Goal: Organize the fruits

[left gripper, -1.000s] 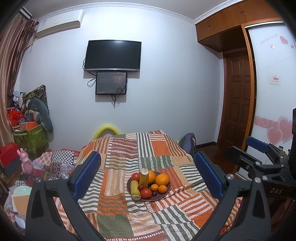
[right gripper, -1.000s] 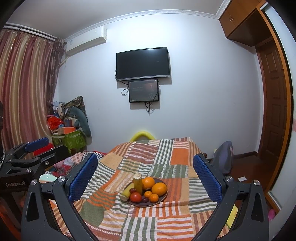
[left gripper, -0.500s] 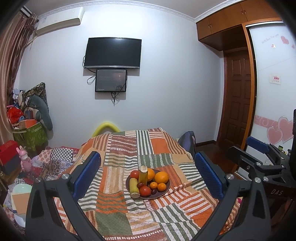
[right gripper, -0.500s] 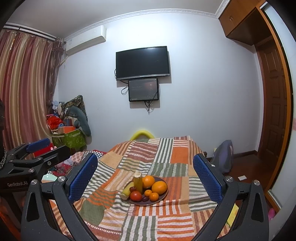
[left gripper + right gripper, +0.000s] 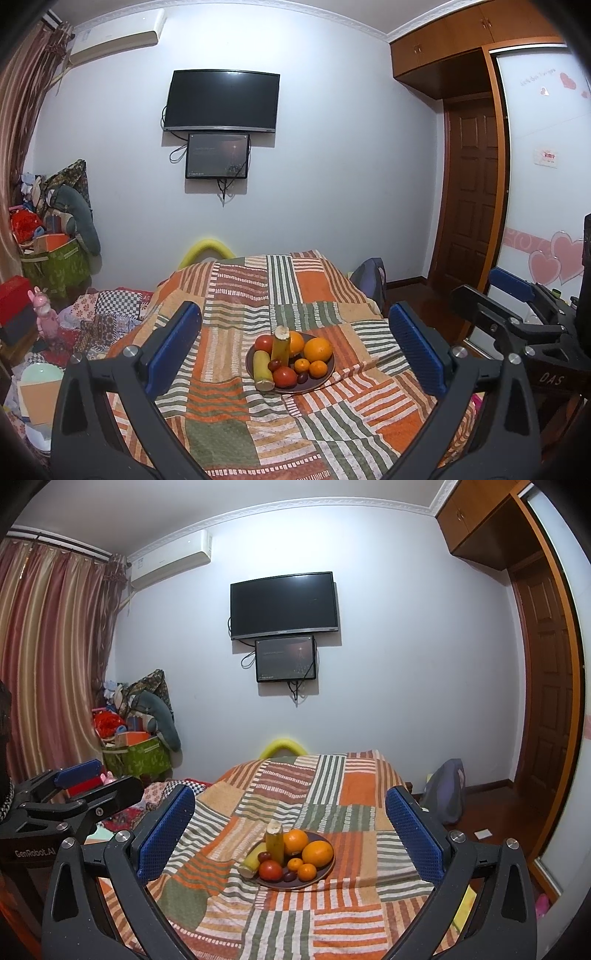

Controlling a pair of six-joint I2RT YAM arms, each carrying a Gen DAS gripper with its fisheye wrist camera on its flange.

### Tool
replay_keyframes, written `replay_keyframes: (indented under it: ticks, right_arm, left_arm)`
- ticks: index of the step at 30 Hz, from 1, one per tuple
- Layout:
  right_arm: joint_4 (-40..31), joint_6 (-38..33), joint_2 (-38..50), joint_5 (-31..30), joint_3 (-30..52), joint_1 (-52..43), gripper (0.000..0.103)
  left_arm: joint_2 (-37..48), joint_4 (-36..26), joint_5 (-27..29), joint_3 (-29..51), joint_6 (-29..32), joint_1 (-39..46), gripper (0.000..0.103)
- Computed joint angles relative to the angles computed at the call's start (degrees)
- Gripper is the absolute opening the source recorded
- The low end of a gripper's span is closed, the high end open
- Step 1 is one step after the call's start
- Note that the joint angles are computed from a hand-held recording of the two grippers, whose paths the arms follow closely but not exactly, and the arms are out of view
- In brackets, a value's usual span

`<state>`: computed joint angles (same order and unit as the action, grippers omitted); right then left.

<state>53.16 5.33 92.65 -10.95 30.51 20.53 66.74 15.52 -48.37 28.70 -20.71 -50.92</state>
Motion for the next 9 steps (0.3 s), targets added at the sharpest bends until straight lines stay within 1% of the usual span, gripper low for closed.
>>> replay_keyframes:
  ticks: [9]
  right_arm:
    - [-0.2, 0.3, 0.0, 0.2, 0.2, -0.2, 0.103]
  left_arm:
    - [0.7, 0.9, 0.4, -0.2, 0.5, 0.1, 0.103]
